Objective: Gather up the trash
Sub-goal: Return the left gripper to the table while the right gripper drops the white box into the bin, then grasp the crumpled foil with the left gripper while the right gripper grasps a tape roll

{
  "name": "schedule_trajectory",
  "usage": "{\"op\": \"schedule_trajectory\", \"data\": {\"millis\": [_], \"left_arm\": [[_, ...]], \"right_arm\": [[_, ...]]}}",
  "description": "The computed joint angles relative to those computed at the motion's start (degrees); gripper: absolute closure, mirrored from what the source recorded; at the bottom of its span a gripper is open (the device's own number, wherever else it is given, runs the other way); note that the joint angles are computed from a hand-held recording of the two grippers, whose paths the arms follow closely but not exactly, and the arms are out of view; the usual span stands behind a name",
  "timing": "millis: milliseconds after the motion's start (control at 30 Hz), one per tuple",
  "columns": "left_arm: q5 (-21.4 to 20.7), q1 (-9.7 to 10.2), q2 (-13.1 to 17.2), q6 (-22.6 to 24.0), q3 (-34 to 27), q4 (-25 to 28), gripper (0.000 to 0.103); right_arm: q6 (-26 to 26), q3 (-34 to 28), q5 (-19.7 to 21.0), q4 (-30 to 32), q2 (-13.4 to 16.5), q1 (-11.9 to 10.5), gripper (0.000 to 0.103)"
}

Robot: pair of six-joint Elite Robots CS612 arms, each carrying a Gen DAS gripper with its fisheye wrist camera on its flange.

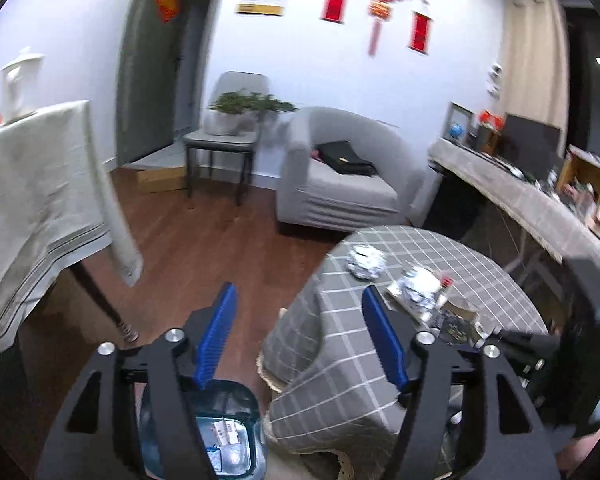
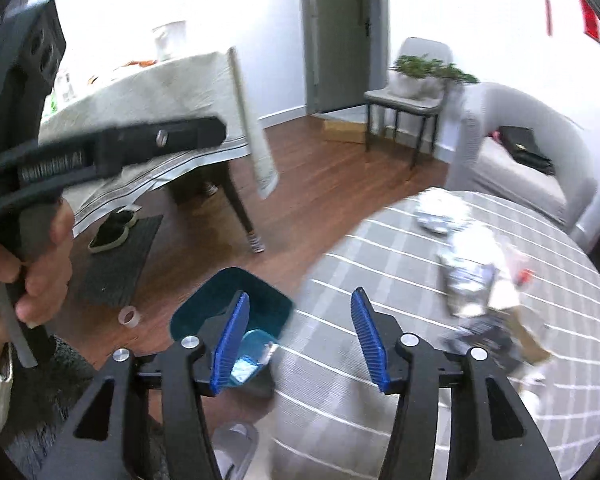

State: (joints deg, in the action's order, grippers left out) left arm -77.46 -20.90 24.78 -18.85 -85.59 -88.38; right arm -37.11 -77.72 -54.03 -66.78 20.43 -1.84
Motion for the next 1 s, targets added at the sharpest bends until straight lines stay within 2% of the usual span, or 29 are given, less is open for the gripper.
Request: {"op": "schedule_trajectory", "data": {"millis": [167,300,400,567,667,800,900,1000], "left_arm": [[-2.9,-0.84,-0.5,5.0,2.7,0.2,0.025],[-5.5,-1.04,-1.5,7.2,6.1,-0.4,0.023],[-5.8,-1.56,-3.0,10.0,9.2,-0.8,0.023],[-7.2,-1.95,-4.7,14.0,12.3,-0.1,0.018],[-7.1,-2.53,-5.9,19.3,14.7,0.7,0.018],[-9.7,-2.59,-7.1,23.2,18.1,0.9,0.018],[-10.3,-2.72,-7.7,27.1,20.8,0.4,0.018],[-10.8,-2.85,-8.5,29.5,23.6,-0.7,0.018]], "right_arm": [[5.4,-0.9,-2.2,-4.0,0.7,-2.5,0.038],[9.5,-0.7,-4.5,-5.8,0.9,-3.9,0.036],[11.5,-0.6,-5.2,-6.2,1.0,-4.9,0.035],[11.5,-1.0,-6.2,-6.5,1.5,-6.3,0.025],[10.3,-1.4,-6.2,-4.9,1.7,-7.3,0.025],[13.3,-2.4,-2.9,-5.6,2.2,-8.6,0.021],[13.5,-2.2,-4.2,-5.2,2.2,-8.7,0.021],[13.4,-1.8,-3.5,-4.2,2.1,-8.8,0.021]]}}
